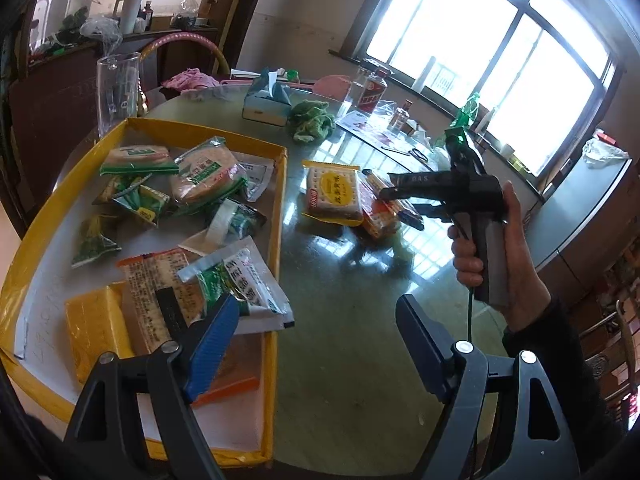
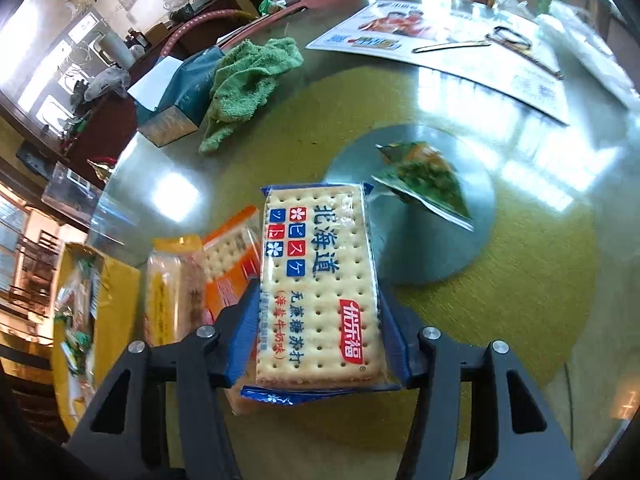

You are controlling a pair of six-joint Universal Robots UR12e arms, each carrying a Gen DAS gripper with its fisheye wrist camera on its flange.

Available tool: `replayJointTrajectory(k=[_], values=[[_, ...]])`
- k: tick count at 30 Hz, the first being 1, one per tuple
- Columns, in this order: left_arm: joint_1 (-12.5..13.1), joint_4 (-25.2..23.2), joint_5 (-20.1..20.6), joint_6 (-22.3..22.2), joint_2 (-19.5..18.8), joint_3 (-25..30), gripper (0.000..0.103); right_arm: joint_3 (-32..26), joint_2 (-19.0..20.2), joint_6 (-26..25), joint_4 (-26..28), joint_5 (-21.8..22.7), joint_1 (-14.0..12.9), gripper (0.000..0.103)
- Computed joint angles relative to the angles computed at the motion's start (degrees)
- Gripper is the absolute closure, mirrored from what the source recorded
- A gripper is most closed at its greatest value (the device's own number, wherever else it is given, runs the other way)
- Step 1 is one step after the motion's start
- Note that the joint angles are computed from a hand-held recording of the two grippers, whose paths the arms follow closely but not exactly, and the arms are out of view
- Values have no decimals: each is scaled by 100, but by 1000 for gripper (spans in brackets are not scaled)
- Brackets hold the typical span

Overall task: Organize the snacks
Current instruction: 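Grasp the blue-white striped cracker pack with the right gripper, then grasp the yellow-labelled cracker pack with the left gripper while the right gripper holds its pack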

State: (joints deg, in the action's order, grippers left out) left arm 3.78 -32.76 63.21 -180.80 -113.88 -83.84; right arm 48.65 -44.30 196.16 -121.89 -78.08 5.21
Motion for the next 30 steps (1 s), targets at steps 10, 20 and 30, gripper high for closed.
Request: replayJointTrajectory(k=[10,20,30], values=[[-134,-1068,-167,247,-177,506,22,3042,-1759,414,-1478,184,0,47],[-463,-2547,191,447,-1309,2476,22,4305,-2484,751,-2464,-1181,181,46],[-736,-3592,1143,321,-2591,4610,22,4435,-2481,673,-2872,-797,80,45]])
